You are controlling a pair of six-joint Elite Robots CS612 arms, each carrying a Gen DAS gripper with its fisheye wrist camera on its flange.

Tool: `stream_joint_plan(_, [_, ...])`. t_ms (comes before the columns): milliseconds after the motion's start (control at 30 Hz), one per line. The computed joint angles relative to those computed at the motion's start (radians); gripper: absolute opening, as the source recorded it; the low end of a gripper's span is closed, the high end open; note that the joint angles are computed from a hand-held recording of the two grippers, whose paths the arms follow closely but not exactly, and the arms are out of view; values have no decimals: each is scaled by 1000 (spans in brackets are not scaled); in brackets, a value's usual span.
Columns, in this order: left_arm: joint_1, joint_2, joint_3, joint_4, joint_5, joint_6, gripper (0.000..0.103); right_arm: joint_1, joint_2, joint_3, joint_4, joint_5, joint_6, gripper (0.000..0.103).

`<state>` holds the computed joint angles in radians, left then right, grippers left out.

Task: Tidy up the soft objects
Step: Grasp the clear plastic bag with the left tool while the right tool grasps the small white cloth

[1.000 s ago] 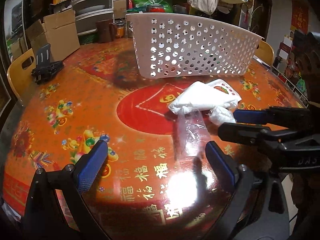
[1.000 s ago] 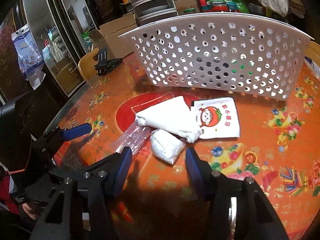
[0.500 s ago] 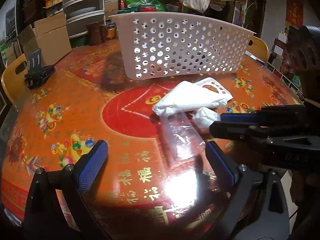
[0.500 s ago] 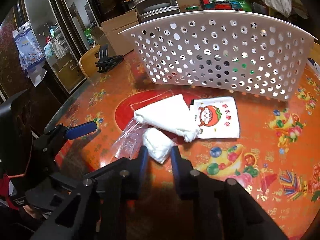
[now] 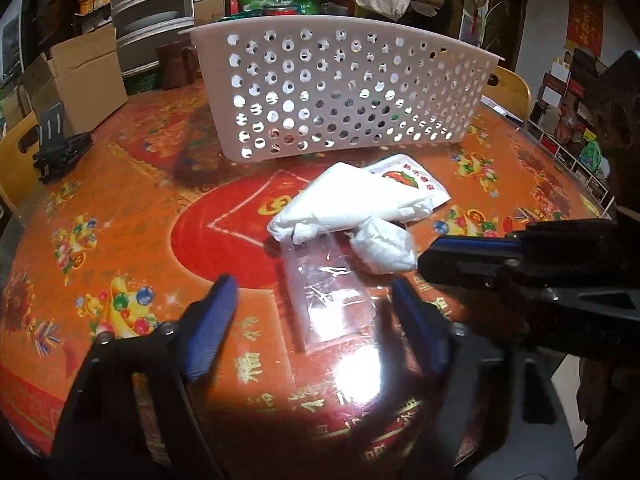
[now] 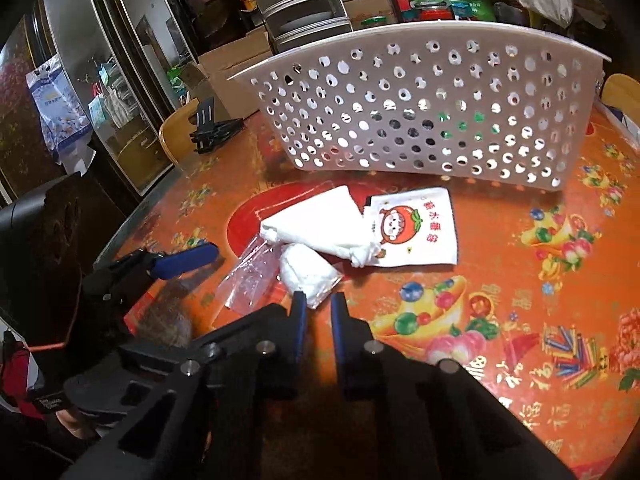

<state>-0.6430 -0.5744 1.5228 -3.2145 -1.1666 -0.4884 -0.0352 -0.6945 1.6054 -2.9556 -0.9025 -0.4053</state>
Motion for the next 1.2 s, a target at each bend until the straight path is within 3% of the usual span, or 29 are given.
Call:
stream_joint_plan(133, [5,-4,14,-28,-6,-10,32,5,4,-8,7,-4,7,12])
stream_joint_plan(167, [9,-5,20,-39,-13,-19,30,6,5,-11,10,-6,8,12])
stream_joint_plan(267, [20,-9,39,-71,-23,-51,30,14,9,-16,0,-24,20,23])
stream_joint_plan(333, [25,-12,50,-80,-18,-60,30,19,9,-15,-20,-36,27,38])
stream_joint_plan(433, [29,-16,62,-94,-21,-68,30,27,10,-14,-48,-60,35,50])
stream_joint_plan(967, [25,-16,69,-102,0,-66,30,67,20,-27,-98,-174,1,50])
stream_joint_plan(1067, [23,-17,71,-105,2,-67,30,60,19,-23,-95,-156,8,38])
stream_joint_plan(1200, [19,-18,71,-108,6,-59,30,48,14,-10,-103,-140,9,36])
